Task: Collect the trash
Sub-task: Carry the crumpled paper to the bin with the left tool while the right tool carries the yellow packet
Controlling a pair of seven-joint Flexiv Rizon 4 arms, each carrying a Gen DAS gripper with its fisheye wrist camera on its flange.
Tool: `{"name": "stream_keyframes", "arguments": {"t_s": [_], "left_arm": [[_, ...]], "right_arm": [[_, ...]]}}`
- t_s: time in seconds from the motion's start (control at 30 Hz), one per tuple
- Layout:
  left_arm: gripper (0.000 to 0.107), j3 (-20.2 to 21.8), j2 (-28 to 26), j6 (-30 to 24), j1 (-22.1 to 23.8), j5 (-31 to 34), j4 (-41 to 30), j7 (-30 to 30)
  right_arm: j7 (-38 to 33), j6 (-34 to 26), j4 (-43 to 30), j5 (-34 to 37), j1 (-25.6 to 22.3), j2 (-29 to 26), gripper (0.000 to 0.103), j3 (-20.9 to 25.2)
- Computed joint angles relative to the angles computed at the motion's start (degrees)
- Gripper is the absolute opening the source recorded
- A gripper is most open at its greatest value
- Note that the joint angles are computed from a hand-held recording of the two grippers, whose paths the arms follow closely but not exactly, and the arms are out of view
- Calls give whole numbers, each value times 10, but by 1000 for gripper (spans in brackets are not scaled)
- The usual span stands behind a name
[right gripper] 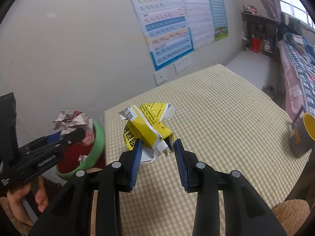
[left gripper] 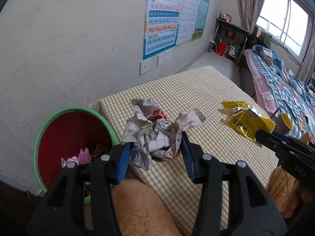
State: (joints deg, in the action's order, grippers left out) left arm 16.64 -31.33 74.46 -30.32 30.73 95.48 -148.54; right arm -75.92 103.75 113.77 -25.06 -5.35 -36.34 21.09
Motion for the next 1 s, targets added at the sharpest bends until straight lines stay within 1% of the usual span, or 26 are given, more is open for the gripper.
{"name": "stream_keyframes", "arguments": {"t_s": [0.17,0.27,0.47,0.67,1.0], "left_arm": [[46,16,9,-1,-6,16,13,-28],[46,21,17,1,-5,27,23,-44],[46,34,37,-10,-10,71,34,-91],[46,27,57,-21,0,119,43,-139],[46,-3,85,-35,37,179,66,-198]], "right_arm": [[-7,-7,1,-4,16,4,33,5],[-12,-8,4,-2,29,8,33,0],[-20,-15,-5,8,57,12,33,-14],[-32,-23,-11,17,78,14,33,-22],[-57,-47,-24,30,106,9,33,-24]]}}
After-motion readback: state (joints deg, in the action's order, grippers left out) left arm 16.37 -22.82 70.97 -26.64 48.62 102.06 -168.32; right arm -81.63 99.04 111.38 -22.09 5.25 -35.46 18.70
